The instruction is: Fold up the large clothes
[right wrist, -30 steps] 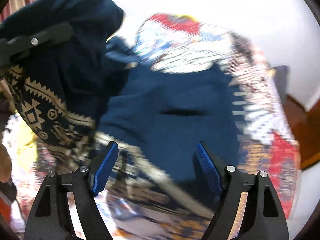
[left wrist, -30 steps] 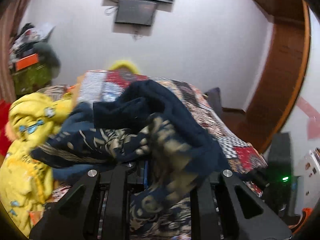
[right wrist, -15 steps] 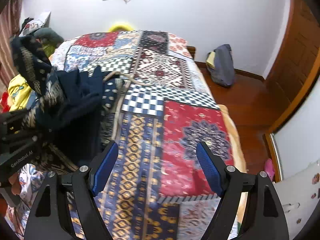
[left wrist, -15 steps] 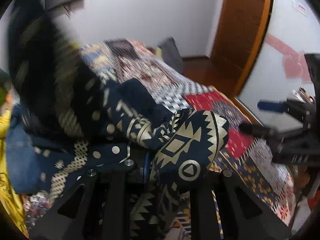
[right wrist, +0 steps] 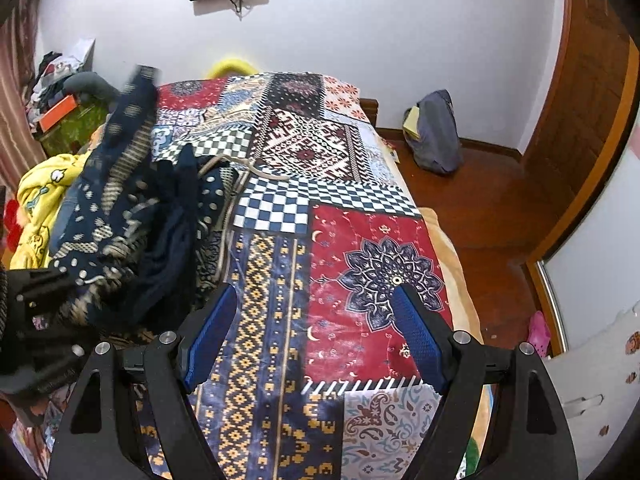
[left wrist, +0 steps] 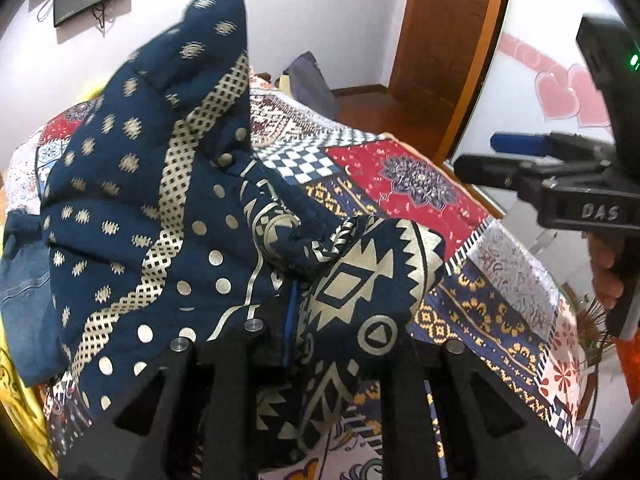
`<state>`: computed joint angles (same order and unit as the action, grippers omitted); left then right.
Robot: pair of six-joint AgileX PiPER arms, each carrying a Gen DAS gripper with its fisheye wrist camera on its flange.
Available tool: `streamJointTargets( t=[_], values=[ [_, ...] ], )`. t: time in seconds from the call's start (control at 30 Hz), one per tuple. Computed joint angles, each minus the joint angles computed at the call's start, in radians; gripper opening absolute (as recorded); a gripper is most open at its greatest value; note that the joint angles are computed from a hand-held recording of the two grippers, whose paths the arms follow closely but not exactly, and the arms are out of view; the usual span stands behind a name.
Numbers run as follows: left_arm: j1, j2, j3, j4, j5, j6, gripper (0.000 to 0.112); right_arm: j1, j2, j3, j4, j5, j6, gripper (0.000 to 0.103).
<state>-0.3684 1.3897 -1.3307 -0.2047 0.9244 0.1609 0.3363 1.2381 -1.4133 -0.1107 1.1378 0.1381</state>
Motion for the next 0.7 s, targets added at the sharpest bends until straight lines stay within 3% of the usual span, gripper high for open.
streamJointTargets(
  t=[0.07, 0.17, 0.3, 0.57, 0.7],
  values=[
    [-0.024, -0.011, 0.013, 0.047, -0.01, -0.044, 0.023, 0.019, -0.003, -0.009, -0.012, 0.009, 0.009, 0.077],
    [-0.054, -0.018, -0.006, 0.083, 0.035, -0.081, 0.045, 0.038, -0.007, -0.021, -0.015, 0.017, 0.013, 0.077],
    [-0.062, -0.08, -0.011, 0.073, 0.065, -0.073, 0.056, 0.067, -0.022, -0.041, -0.03, 0.032, 0.013, 0.077],
    [0.046, -0.215, -0.011, 0.156, 0.086, -0.094, 0.075, 0.081, -0.006, -0.103, 0.053, 0.033, -0.003, 0.077],
    [0.142, -0.227, 0.026, 0.28, 0.032, -0.142, 0.083, 0.153, 0.047, -0.129, 0.065, 0.013, 0.026, 0.077]
  ],
)
